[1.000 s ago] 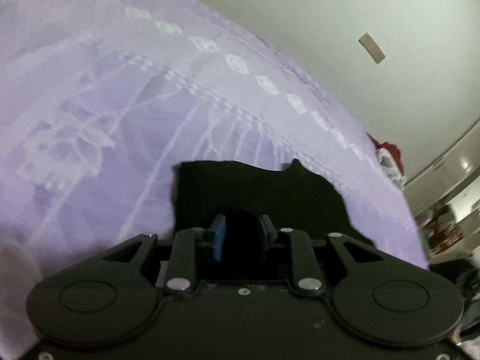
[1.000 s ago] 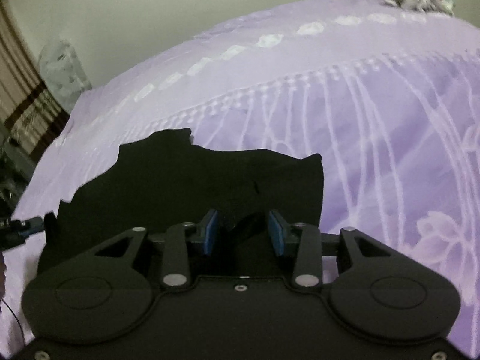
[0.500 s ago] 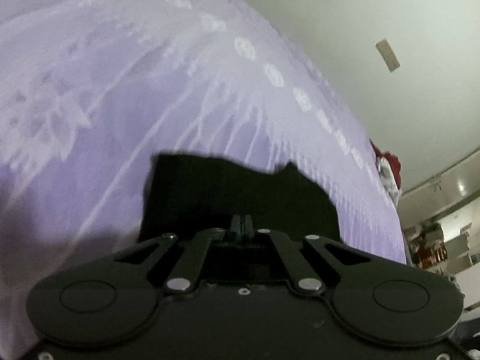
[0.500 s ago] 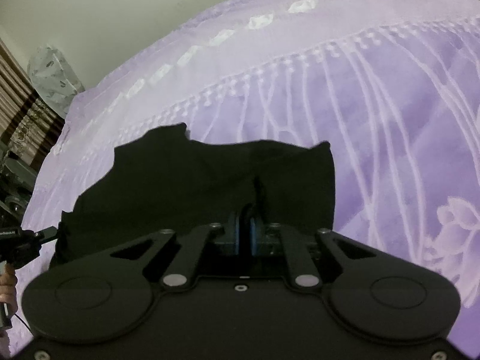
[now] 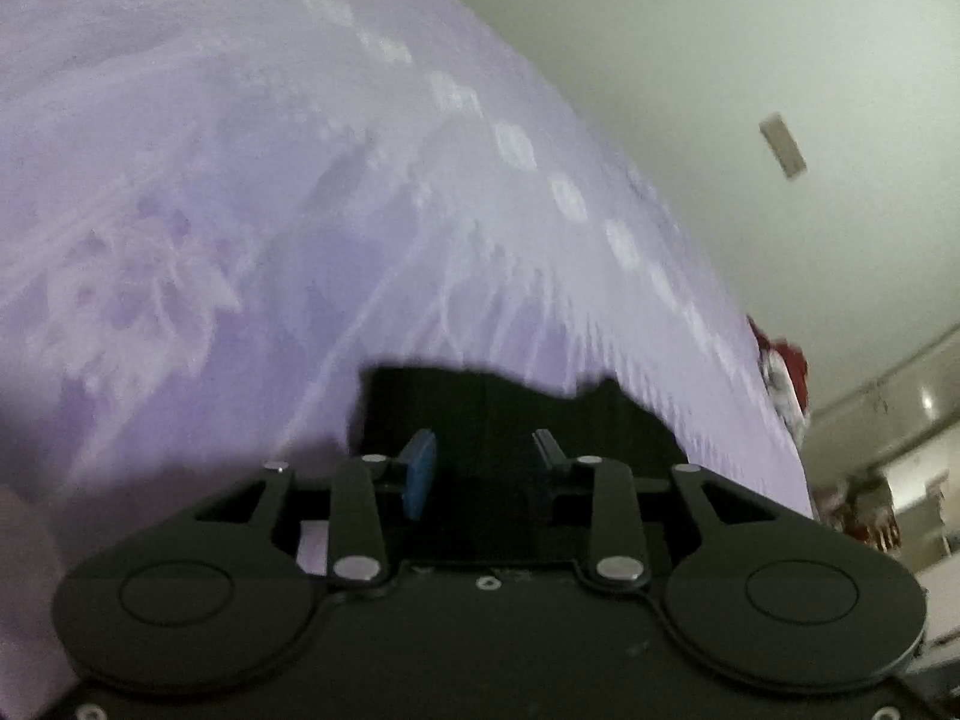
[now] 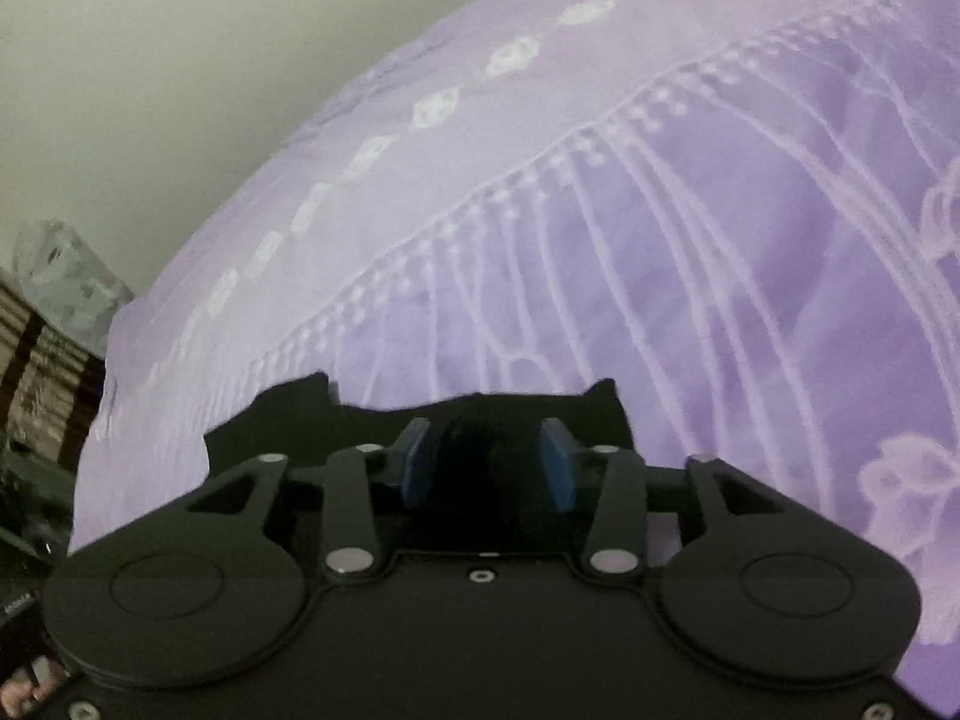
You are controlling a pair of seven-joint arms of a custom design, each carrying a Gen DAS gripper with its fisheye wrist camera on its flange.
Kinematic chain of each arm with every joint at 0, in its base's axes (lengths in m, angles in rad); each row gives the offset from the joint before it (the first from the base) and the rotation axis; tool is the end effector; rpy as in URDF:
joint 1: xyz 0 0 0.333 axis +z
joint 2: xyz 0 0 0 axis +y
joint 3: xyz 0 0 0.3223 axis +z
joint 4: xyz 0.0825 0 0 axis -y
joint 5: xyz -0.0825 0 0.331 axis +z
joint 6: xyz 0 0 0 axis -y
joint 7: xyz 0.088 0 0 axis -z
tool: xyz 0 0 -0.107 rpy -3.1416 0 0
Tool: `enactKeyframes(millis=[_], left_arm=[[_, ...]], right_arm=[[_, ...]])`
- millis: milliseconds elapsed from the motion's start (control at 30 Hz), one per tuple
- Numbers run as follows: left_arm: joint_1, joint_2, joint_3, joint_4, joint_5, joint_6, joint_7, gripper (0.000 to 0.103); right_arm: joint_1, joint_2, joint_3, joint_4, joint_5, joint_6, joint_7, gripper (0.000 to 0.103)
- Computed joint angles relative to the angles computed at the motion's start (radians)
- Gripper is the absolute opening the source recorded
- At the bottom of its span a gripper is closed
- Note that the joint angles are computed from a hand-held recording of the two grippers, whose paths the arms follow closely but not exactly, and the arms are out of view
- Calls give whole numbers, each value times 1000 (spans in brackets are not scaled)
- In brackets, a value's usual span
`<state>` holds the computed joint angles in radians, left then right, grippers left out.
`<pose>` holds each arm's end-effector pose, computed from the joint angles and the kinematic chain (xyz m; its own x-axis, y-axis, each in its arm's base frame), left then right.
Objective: Fold small clothes
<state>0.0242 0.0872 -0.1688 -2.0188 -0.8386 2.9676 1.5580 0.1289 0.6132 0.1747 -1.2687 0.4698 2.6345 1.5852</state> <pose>0.5656 -0.0279 0.5266 0.2875 -0.6980 0.6558 -0.5816 -0.6713 -0.4595 0.7096 0.1679 0.5090 0.0850 -0.8456 -0.5269 -0.7943 0.2618 -0.5483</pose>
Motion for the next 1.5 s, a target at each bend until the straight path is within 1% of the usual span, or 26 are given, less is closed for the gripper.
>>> enactKeyframes(millis=[67,233,333,367,400,467,500,567,600,633,667,700,767,833,867,900,933,967,1000,1067,1133,1233,1333,1367,1433,1500], left_arm=[[-10,-2,14,4,78,-60,-101,33],[-47,29,55,75,424,-223,-453,36],[-55,58,54,108,536,-226,-537,35],[-54,70,50,124,553,-235,-547,29],[-56,85,50,149,585,-259,-557,2],[-63,98,58,187,659,-312,-595,1],[-56,104,53,199,659,-318,-588,1],[-40,99,36,190,622,-280,-556,1],[-33,101,32,193,605,-263,-544,1],[-23,92,24,174,569,-222,-529,1],[-19,100,23,179,546,-194,-535,1],[-17,105,26,179,533,-168,-555,1],[-18,107,36,148,506,-82,-627,4],[-2,110,26,115,452,-23,-661,17],[-14,101,46,89,481,-2,-704,39],[-41,85,86,60,555,5,-780,43],[-45,64,95,25,595,17,-802,43],[-24,44,74,-3,577,21,-766,43],[0,14,45,-42,527,30,-706,43],[31,-43,-7,-111,347,58,-519,43],[6,-116,-7,-184,171,64,-334,43],[-70,-213,31,-280,49,32,-190,44],[-131,-270,53,-356,47,8,-171,45],[-154,-272,63,-370,42,11,-157,45],[-168,-285,54,-404,89,27,-205,45],[-215,-284,81,-414,59,54,-195,46]], right_arm=[[-18,-32,18,-57,24,14,-36,36],[-43,-70,42,-106,89,-5,-101,35],[-19,-57,19,-73,71,-32,-91,36],[-7,-50,10,-59,58,-36,-83,36],[5,-38,1,-37,41,-42,-73,36],[26,-5,-17,21,5,-65,-39,36],[41,19,-30,61,-22,-82,-13,36],[66,68,-54,147,-80,-127,37,33],[73,96,-58,196,-103,-156,53,11],[76,125,-57,248,-117,-191,68,0],[82,151,-65,295,-136,-221,105,0],[87,158,-73,308,-140,-215,138,0],[75,156,-57,286,-119,-159,169,0],[66,152,-47,260,-93,-109,217,0],[59,133,-42,208,-69,-52,245,2],[51,116,-35,170,-54,-17,257,11],[42,96,-30,131,-47,2,262,18],[33,72,-29,95,-50,-1,257,28],[21,44,-22,50,-50,7,231,30],[-11,-29,10,-67,-31,54,132,30],[-57,-130,56,-220,20,107,-11,30],[-125,-287,115,-438,161,146,-239,34],[-152,-398,122,-579,279,101,-372,37],[-147,-411,112,-593,289,73,-386,37],[-122,-433,88,-628,285,51,-383,38],[-93,-436,62,-642,274,32,-364,38]])
